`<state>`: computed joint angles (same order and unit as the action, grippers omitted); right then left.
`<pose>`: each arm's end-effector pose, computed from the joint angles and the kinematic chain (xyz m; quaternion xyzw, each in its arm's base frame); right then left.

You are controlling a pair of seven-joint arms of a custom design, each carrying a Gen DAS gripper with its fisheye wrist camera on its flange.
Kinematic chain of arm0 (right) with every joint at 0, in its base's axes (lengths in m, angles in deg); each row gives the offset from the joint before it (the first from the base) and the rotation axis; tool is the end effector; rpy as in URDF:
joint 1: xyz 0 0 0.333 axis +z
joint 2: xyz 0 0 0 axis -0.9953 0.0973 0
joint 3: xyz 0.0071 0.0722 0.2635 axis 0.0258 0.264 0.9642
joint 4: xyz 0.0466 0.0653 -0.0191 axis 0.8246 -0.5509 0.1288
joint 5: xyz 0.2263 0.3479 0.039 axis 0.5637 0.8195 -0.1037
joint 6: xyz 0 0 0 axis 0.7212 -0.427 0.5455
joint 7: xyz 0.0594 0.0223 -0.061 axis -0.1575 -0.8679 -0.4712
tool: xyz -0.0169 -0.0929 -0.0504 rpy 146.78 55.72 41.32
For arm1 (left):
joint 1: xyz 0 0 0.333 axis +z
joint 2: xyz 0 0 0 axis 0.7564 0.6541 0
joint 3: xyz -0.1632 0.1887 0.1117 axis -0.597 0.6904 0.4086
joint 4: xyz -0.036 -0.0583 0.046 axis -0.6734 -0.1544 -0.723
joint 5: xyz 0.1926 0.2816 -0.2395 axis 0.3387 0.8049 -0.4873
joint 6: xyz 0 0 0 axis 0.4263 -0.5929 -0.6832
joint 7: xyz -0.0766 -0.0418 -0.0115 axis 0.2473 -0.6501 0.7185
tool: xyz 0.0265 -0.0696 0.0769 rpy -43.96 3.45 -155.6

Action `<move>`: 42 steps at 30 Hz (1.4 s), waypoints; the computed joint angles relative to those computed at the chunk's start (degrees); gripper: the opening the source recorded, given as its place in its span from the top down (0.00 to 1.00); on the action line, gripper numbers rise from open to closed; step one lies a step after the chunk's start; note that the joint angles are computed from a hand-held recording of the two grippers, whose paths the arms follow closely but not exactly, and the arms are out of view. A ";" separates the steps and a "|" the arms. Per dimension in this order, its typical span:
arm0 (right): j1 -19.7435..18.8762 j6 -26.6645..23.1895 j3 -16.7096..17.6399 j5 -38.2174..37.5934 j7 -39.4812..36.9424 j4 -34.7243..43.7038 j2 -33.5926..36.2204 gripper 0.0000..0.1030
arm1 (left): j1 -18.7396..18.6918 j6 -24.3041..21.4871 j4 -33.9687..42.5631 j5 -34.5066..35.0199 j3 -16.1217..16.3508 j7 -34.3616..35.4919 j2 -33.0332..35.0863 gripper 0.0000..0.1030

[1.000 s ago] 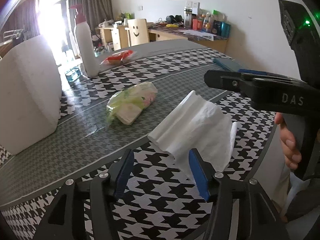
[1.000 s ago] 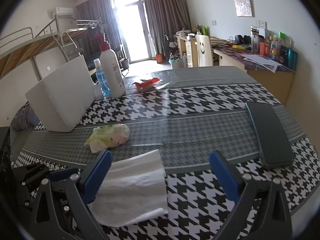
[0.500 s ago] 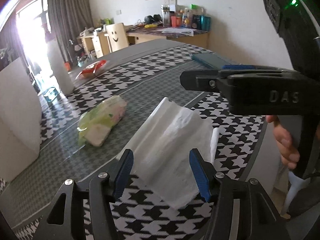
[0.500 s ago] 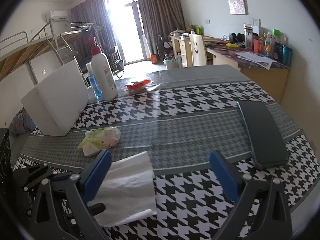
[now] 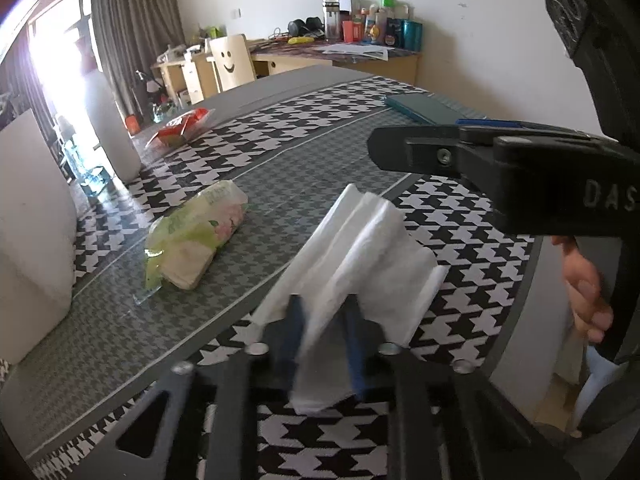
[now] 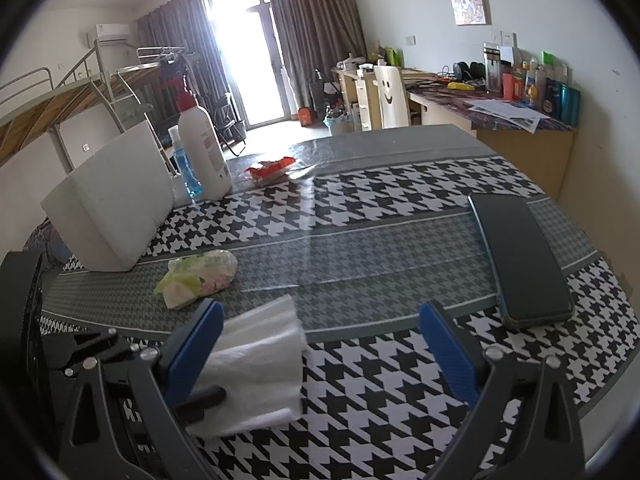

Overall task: Organize soft objects
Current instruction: 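Lift the white tissue with the left tool, then grasp the green wrapped tissue packet with the right tool while the left tool holds the tissue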

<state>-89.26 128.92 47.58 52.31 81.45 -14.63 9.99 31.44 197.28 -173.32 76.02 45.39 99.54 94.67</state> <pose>0.7066 0.1105 0.3916 -0.6932 0.5765 -0.1911 0.3881 0.6693 -0.2965 0.3664 -0.4782 0.8134 -0.2764 0.1824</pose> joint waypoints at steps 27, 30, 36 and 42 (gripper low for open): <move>5.04 -4.54 -0.46 -3.12 -0.28 7.12 3.99 0.03 | 5.24 11.47 -20.56 -6.46 0.47 -3.94 -15.55 0.94; 6.09 -5.41 -0.95 -3.96 -0.03 8.55 4.89 0.03 | 4.90 12.13 -21.94 -3.75 1.89 -7.14 -16.68 0.94; 7.91 -8.05 -1.94 -5.81 1.14 12.26 7.16 0.03 | 6.24 13.89 -24.26 -1.90 2.54 -10.97 -18.21 0.94; 9.35 -11.30 -2.54 -7.18 1.58 17.00 10.05 0.03 | 5.77 14.19 -25.06 3.54 4.78 -16.99 -19.04 0.94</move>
